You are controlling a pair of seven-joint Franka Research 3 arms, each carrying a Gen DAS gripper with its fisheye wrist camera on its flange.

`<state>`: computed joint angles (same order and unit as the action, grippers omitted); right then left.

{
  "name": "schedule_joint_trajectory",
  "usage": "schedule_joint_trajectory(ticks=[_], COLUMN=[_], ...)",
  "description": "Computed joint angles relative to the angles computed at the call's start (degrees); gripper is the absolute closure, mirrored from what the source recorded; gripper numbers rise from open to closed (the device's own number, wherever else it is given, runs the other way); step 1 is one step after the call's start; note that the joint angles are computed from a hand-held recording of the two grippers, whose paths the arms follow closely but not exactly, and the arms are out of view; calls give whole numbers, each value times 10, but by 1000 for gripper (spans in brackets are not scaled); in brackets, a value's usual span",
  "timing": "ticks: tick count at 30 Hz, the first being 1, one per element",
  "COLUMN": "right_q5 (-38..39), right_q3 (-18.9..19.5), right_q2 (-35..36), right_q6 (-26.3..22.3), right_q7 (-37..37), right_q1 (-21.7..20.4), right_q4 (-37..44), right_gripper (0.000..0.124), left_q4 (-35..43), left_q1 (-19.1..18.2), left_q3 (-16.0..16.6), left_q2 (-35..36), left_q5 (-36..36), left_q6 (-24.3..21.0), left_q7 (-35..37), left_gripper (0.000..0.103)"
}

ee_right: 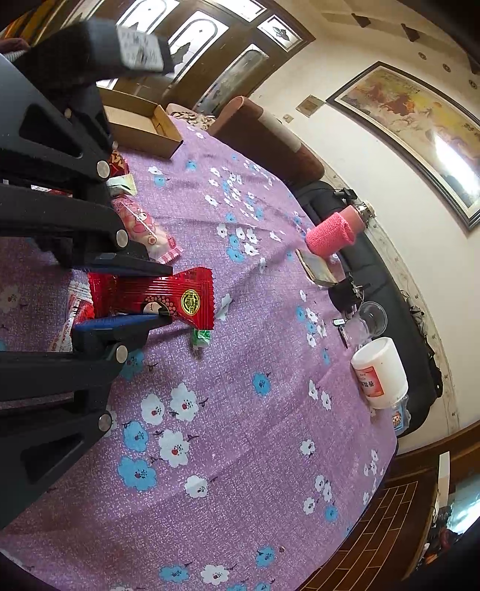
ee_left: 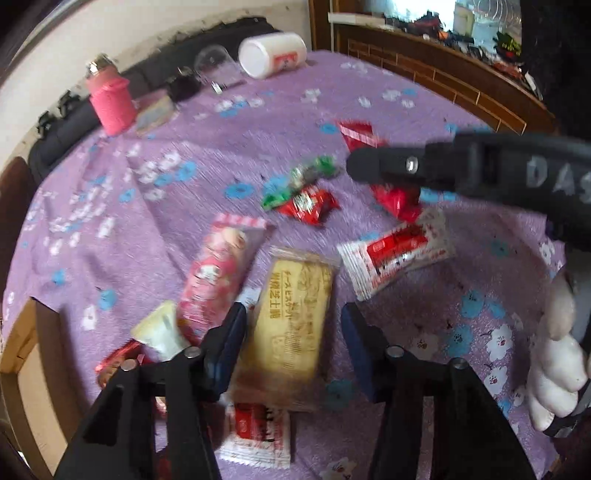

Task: Organize snacks
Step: 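Grasp the clear biscuit bag with the left tool while the right tool grasps a red candy packet, then drop the biscuit bag and red packet into the cardboard box with both tools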

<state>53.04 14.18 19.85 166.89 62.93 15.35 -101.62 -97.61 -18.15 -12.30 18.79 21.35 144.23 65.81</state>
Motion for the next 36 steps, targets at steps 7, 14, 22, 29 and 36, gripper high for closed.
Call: schedule_joint_trajectory(ticks=[7, 14, 22, 29, 36], right_q5=[34, 94, 64, 32, -83], right_q3=[11, 20, 19, 24, 23], right_q2=[1, -3, -44, -82, -16], right_q6=[-6, -21, -21, -105, -147], right_q7=[-24, -96, -89, -96, 8], right_q1=[-13, -11, 32, 110, 179], right_q4=[3, 5, -29, -27, 31], right_gripper=[105, 105, 105, 104, 104], left_q4=[-50, -219, -467, -562, -602], left_q1=[-3, 24, 107, 133, 153], left_q3=[10, 14, 8, 38, 40], left_q2=[-33, -201, -471, -542, -571], left_q5=[10, 55, 54, -5, -27], left_q6=[56, 141, 123, 89, 76], left_q7=[-71, -218, -367, -347, -321], left_gripper=[71, 71, 70, 70, 71])
